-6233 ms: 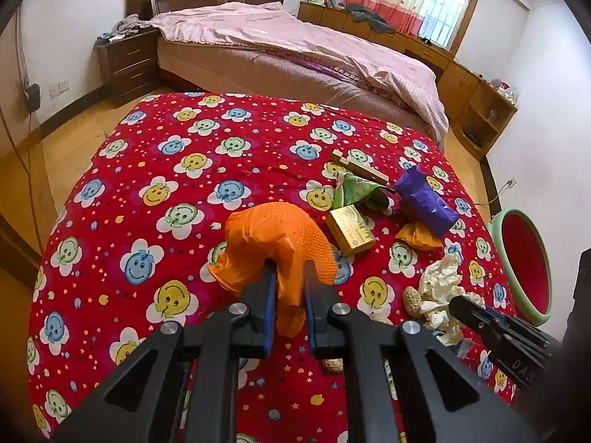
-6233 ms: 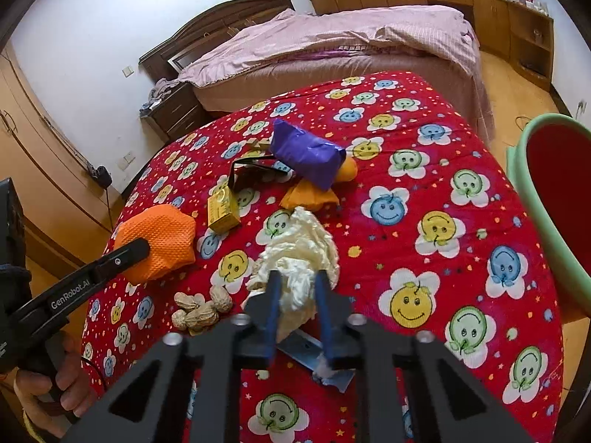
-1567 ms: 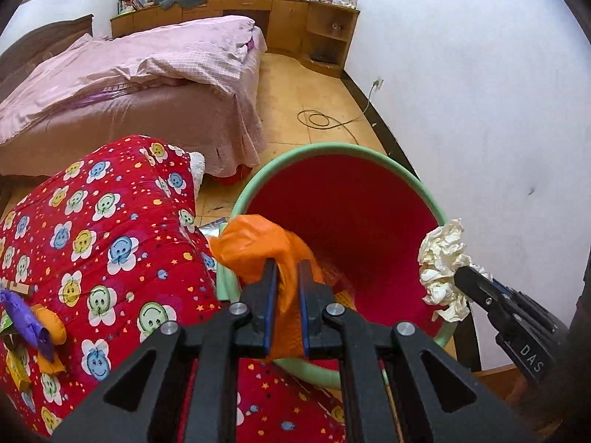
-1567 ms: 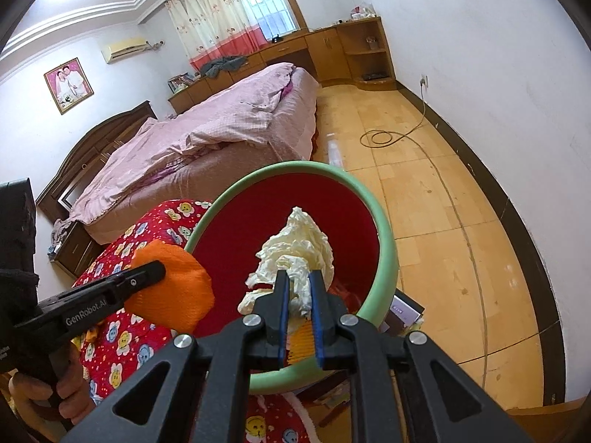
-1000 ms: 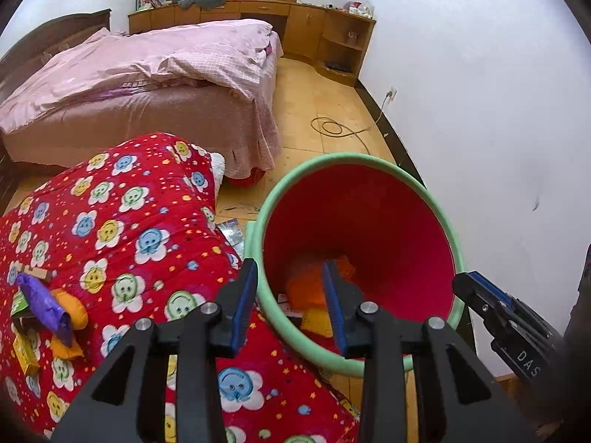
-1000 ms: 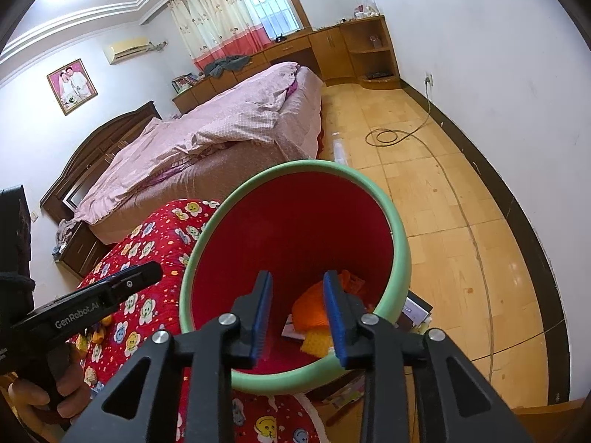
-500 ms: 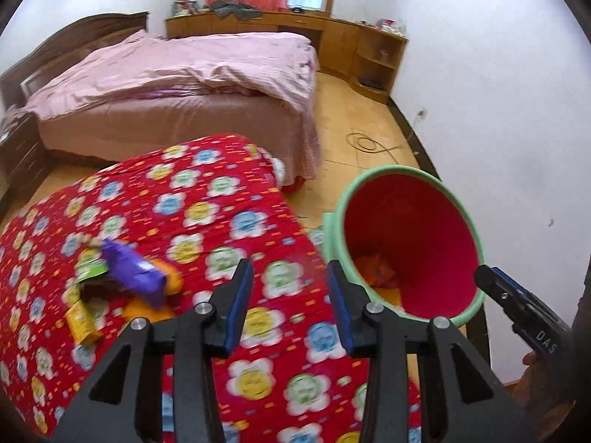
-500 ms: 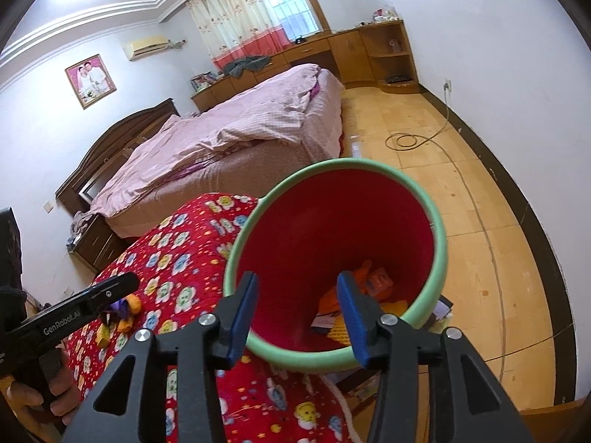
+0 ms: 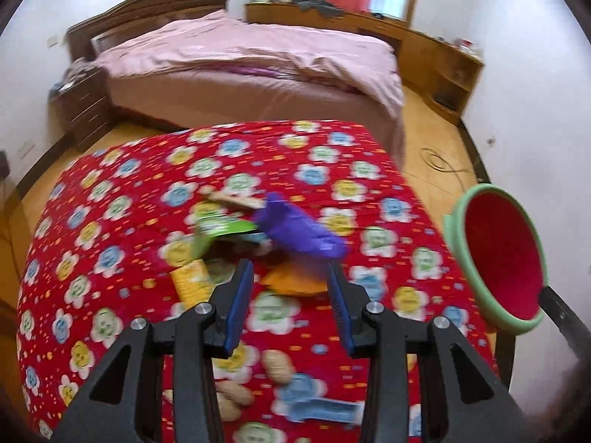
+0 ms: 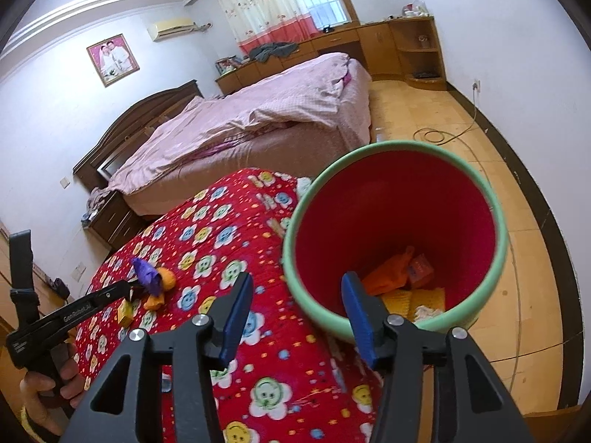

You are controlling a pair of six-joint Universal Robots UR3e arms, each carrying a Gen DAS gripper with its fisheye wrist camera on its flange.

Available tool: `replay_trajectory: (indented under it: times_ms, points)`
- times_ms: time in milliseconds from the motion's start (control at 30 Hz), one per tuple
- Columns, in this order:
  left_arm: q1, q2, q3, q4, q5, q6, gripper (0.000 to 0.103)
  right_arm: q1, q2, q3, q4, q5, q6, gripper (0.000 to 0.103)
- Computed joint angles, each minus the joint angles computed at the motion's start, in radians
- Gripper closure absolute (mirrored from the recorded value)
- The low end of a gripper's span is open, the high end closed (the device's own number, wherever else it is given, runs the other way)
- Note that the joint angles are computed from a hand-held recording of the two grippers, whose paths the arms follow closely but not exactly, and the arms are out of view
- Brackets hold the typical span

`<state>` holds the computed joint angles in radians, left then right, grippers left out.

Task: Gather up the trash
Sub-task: 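Grasp the yellow printed box with the left tool while the right tool returns to the blanket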

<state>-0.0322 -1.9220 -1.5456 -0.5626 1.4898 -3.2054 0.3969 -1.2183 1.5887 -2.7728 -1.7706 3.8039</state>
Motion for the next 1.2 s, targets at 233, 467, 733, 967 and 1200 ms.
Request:
replay_trajectory:
  times_ms: [233, 467, 733, 967, 1200]
  points:
    - [0.078, -0.012, -0.039, 0.015, 0.013, -0.016, 0.062, 0.03, 0.067, -0.09, 0.05, 0.005, -0.004, 0.05]
    - [0.109, -0.046, -0.039, 0.024, 0.027, -0.02, 0.062, 0.044, 0.11, -0.15, 0.089, 0.01, -0.006, 0.05]
    - [0.128, -0.105, -0.007, 0.012, 0.017, -0.032, 0.062, 0.051, 0.159, -0.224, 0.137, 0.02, -0.012, 0.05]
    - [0.13, -0.141, 0.018, 0.012, 0.0, -0.025, 0.062, 0.049, 0.203, -0.289, 0.171, 0.034, -0.024, 0.05]
    - [0.146, -0.14, -0.011, 0.059, -0.044, 0.011, 0.076, 0.061, 0.265, -0.406, 0.227, 0.042, -0.056, 0.05]
